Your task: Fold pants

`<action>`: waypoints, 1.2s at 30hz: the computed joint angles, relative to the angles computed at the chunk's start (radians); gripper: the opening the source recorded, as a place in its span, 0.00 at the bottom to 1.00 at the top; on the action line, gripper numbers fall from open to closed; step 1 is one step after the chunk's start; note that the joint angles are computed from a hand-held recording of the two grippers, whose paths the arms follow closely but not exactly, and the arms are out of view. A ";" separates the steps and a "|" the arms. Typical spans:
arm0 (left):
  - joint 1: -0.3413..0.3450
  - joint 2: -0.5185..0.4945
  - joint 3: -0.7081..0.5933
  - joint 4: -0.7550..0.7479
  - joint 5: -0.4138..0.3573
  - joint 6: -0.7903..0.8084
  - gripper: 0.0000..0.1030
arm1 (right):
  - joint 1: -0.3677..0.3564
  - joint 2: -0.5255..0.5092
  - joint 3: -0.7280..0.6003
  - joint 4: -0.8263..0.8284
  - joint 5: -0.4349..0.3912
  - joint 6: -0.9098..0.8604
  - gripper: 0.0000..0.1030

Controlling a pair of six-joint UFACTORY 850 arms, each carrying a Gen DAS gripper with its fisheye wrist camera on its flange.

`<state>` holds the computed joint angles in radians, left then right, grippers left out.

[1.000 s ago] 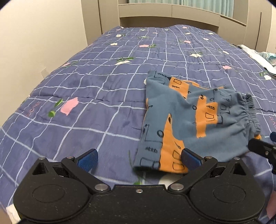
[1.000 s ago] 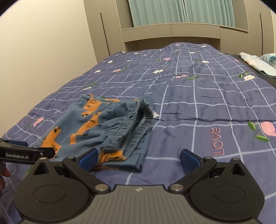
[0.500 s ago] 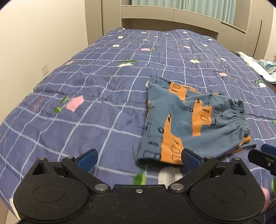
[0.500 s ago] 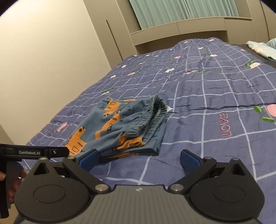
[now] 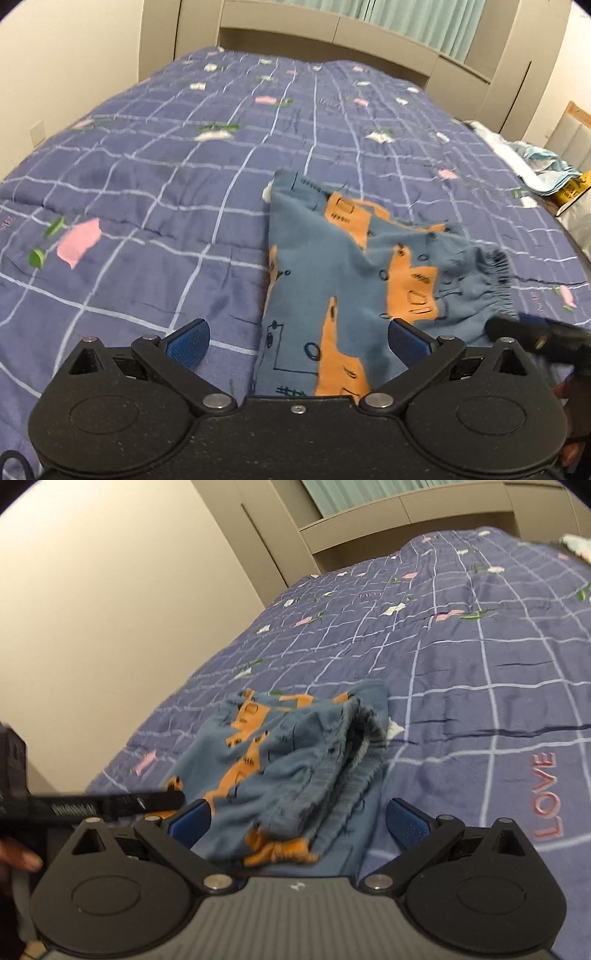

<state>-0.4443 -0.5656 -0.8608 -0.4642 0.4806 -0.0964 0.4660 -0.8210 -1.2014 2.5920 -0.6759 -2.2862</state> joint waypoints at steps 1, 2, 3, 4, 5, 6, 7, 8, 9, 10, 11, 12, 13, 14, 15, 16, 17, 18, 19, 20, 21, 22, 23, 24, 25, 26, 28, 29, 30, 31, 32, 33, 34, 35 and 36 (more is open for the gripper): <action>0.001 -0.011 -0.008 -0.007 -0.006 0.008 0.99 | -0.008 -0.011 -0.009 -0.026 -0.025 0.042 1.00; 0.001 -0.019 -0.012 -0.013 -0.004 0.014 0.99 | -0.016 -0.019 -0.015 -0.046 -0.050 0.077 1.00; -0.002 -0.025 -0.010 -0.020 0.010 0.023 0.99 | -0.021 -0.027 -0.017 -0.056 -0.077 0.104 1.00; -0.005 -0.026 -0.003 -0.023 0.031 0.033 0.99 | -0.024 -0.033 -0.017 -0.057 -0.099 0.117 1.00; -0.008 -0.028 -0.001 -0.030 0.044 0.046 0.99 | -0.026 -0.037 -0.014 -0.049 -0.116 0.110 1.00; -0.012 -0.031 0.001 -0.038 0.054 0.059 0.99 | -0.025 -0.039 -0.007 -0.034 -0.133 0.088 1.00; -0.015 -0.033 0.003 -0.044 0.063 0.069 0.99 | -0.022 -0.040 -0.001 -0.020 -0.144 0.068 1.00; -0.018 -0.035 0.004 -0.051 0.073 0.076 0.99 | -0.020 -0.041 0.003 -0.008 -0.153 0.047 1.00; -0.018 -0.036 0.004 -0.053 0.075 0.079 0.99 | -0.018 -0.043 0.006 0.003 -0.157 0.028 1.00; -0.019 -0.036 0.004 -0.056 0.078 0.079 0.99 | -0.018 -0.042 0.007 0.006 -0.158 0.022 1.00; -0.019 -0.036 0.005 -0.055 0.080 0.077 0.99 | -0.017 -0.042 0.008 0.008 -0.155 0.020 1.00; -0.019 -0.036 0.005 -0.053 0.081 0.075 0.99 | -0.017 -0.043 0.006 0.006 -0.150 0.022 1.00; -0.018 -0.035 0.006 -0.051 0.080 0.073 0.99 | -0.016 -0.047 0.002 0.009 -0.149 0.021 1.00; -0.019 -0.035 0.006 -0.053 0.079 0.075 0.99 | -0.015 -0.048 0.002 0.012 -0.156 0.018 1.00; -0.019 -0.036 0.004 -0.053 0.078 0.075 0.99 | -0.016 -0.051 0.003 0.014 -0.163 0.018 1.00; -0.019 -0.036 0.004 -0.054 0.080 0.075 0.99 | -0.017 -0.051 0.006 0.016 -0.174 0.019 1.00; -0.020 -0.037 0.004 -0.055 0.083 0.075 0.99 | -0.018 -0.053 0.009 0.018 -0.185 0.018 1.00; -0.022 -0.038 0.006 -0.059 0.089 0.078 0.99 | -0.019 -0.055 0.012 0.023 -0.195 0.016 1.00; -0.024 -0.040 0.006 -0.064 0.096 0.081 0.99 | -0.019 -0.056 0.013 0.027 -0.200 0.011 1.00; -0.028 -0.042 0.007 -0.073 0.103 0.088 0.99 | -0.019 -0.055 0.016 0.031 -0.205 0.005 1.00; -0.030 -0.044 0.007 -0.080 0.108 0.093 1.00 | -0.018 -0.055 0.018 0.034 -0.205 0.000 1.00; -0.032 -0.046 0.006 -0.086 0.111 0.097 1.00 | -0.017 -0.054 0.019 0.035 -0.204 -0.001 1.00; -0.033 -0.047 0.006 -0.088 0.112 0.099 1.00 | -0.017 -0.053 0.020 0.035 -0.205 -0.001 1.00; -0.032 -0.047 0.005 -0.089 0.109 0.099 1.00 | -0.017 -0.054 0.020 0.034 -0.207 0.001 1.00; -0.030 -0.046 0.005 -0.085 0.104 0.095 1.00 | -0.018 -0.054 0.020 0.033 -0.208 0.003 1.00; -0.027 -0.044 0.004 -0.079 0.096 0.089 1.00 | -0.018 -0.054 0.020 0.032 -0.208 0.005 1.00; -0.019 -0.039 0.004 -0.060 0.079 0.070 0.99 | -0.017 -0.052 0.021 0.030 -0.205 0.003 1.00; -0.016 -0.036 0.004 -0.052 0.070 0.061 0.99 | -0.017 -0.052 0.021 0.032 -0.203 0.003 0.99; -0.012 -0.032 0.005 -0.039 0.059 0.049 0.99 | -0.015 -0.050 0.023 0.037 -0.201 -0.002 0.98; -0.008 -0.028 0.006 -0.024 0.052 0.031 0.99 | -0.013 -0.047 0.026 0.050 -0.197 -0.010 0.97; -0.004 -0.024 0.010 -0.006 0.048 0.012 0.99 | -0.010 -0.044 0.032 0.068 -0.196 -0.020 0.94; 0.000 -0.019 0.013 0.013 0.042 -0.006 0.99 | -0.007 -0.041 0.040 0.095 -0.200 -0.030 0.89; 0.002 -0.014 0.017 0.027 0.037 -0.024 0.99 | -0.006 -0.039 0.046 0.113 -0.203 -0.034 0.86; 0.005 -0.009 0.022 0.050 0.039 -0.055 0.99 | -0.004 -0.036 0.053 0.136 -0.202 -0.038 0.80; 0.009 -0.004 0.027 0.081 0.042 -0.094 0.99 | -0.001 -0.033 0.057 0.158 -0.195 -0.041 0.73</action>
